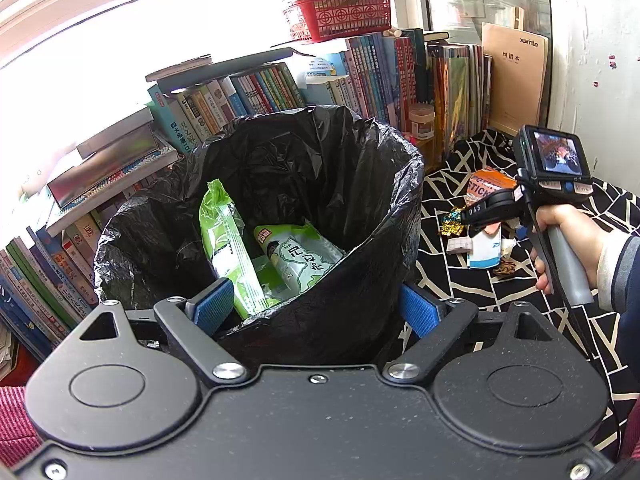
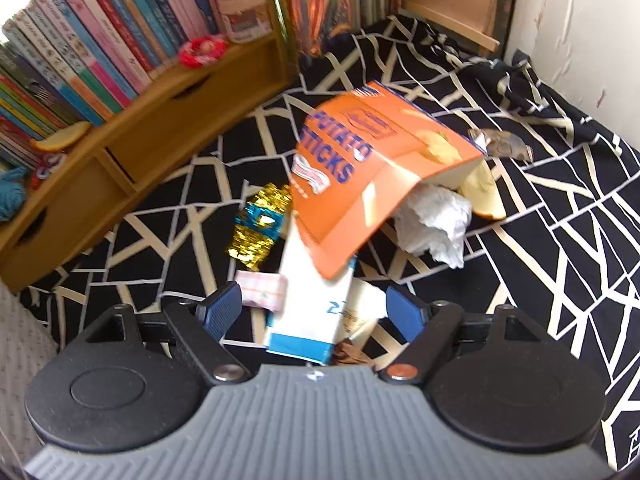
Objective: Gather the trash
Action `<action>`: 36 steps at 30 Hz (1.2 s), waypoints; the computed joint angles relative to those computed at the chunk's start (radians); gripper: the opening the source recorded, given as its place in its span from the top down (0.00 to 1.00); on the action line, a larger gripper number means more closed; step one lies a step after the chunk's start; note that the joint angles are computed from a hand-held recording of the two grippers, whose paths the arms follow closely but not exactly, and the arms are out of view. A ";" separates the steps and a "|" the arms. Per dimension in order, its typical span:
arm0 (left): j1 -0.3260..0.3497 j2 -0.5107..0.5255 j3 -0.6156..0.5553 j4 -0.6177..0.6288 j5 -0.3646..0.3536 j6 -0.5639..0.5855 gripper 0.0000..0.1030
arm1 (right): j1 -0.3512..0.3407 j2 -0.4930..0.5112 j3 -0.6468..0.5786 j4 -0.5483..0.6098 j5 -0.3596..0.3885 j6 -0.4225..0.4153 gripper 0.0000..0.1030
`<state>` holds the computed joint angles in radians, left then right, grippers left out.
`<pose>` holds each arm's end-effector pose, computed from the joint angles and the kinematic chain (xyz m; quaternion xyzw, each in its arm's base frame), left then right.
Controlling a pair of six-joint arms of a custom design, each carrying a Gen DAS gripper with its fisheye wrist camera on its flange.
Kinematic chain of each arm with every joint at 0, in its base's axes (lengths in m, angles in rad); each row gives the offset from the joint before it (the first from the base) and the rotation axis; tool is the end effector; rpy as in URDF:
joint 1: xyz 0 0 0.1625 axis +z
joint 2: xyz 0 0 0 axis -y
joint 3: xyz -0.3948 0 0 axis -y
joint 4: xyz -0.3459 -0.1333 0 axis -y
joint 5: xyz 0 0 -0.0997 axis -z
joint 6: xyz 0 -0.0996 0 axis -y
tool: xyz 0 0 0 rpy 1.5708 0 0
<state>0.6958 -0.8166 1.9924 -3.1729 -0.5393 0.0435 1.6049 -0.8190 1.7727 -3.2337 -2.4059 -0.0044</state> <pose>-0.2553 -0.4983 0.1256 0.2834 0.8084 -0.3630 0.3666 0.0795 -0.5866 0.1830 -0.1243 -0.8598 0.3230 0.3755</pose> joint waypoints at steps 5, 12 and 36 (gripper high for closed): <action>0.000 0.000 0.000 -0.001 0.001 0.001 0.14 | -0.017 0.009 -0.002 0.022 -0.013 0.015 0.15; 0.000 0.000 0.000 0.000 0.001 0.000 0.14 | -0.033 0.013 0.000 0.051 -0.018 0.029 0.16; -0.004 -0.007 0.005 0.006 0.005 -0.001 0.13 | -0.010 0.001 0.002 0.033 0.042 0.037 0.80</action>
<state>0.6921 -0.8231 1.9969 -3.1670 -0.5346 0.0423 1.5951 -0.8181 1.7747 -3.2010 -2.3635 0.0328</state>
